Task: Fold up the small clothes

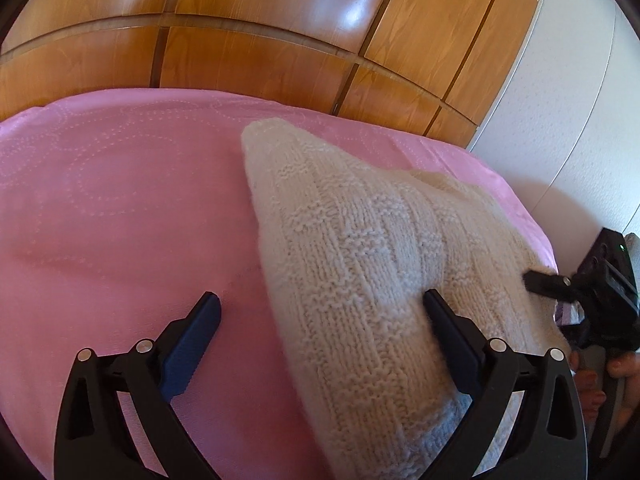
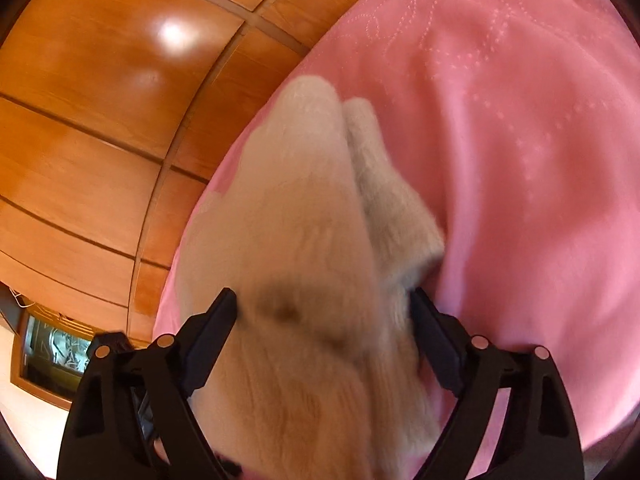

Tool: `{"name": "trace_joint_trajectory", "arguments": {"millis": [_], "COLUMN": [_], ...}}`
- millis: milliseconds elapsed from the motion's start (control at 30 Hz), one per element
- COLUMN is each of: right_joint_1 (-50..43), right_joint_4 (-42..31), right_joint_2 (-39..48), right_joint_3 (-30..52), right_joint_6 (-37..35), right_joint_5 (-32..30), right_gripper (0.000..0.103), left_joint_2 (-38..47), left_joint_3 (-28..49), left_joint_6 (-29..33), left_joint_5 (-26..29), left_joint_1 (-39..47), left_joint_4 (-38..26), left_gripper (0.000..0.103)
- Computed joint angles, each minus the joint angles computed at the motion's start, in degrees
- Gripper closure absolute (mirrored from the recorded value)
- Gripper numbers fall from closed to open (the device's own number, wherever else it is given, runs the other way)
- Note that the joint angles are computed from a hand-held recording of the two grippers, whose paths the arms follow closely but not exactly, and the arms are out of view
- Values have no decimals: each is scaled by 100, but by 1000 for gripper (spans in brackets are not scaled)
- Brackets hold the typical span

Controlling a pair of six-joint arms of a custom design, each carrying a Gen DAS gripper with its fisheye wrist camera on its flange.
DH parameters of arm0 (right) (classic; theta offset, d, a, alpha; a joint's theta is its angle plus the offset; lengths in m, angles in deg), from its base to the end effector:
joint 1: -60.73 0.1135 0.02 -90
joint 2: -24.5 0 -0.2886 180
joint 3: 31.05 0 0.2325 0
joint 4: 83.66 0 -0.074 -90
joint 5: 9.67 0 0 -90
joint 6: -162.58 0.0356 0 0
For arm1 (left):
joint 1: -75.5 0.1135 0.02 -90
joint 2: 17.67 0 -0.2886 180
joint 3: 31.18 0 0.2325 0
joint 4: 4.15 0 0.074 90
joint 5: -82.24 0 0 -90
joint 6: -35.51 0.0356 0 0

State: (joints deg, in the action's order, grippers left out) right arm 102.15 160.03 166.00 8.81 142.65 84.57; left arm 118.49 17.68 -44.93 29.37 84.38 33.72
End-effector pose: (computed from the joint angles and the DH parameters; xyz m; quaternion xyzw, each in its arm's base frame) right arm 0.2157 0.1868 -0.0019 0.2379 0.8661 0.3437 0.2743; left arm 0.3054 0.0260 0.0034 0.1157 0.8885 -0.2421 0.3723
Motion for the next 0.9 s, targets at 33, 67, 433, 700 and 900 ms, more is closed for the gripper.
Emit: {"name": "trace_joint_trajectory", "arguments": {"millis": [33,67,433,700,900], "right_joint_1": [-35,-90,40,183,258], "right_joint_4": [-109,-251,-479,-367,-658], "right_joint_2": [-34,-78,153,157,-8], "right_joint_3": [60,149,593,460,451], "right_joint_6": [-42,-121,-733,-714,-746], "right_joint_5": [17,79,777,938,1039], "right_gripper": [16,16,31,39,43], "left_joint_2": [-4,-3,-24,-256,-328], "left_joint_3": [5,28,363,743,1069], "left_joint_6": [-3,12,-270,-404,-185], "left_joint_5": [12,32,549,506,510], "left_joint_1": [3,17,245,47,-110], "left_joint_4": [-18,-54,-744,-1665,-2367], "left_gripper": [4,4,3,4,10]}}
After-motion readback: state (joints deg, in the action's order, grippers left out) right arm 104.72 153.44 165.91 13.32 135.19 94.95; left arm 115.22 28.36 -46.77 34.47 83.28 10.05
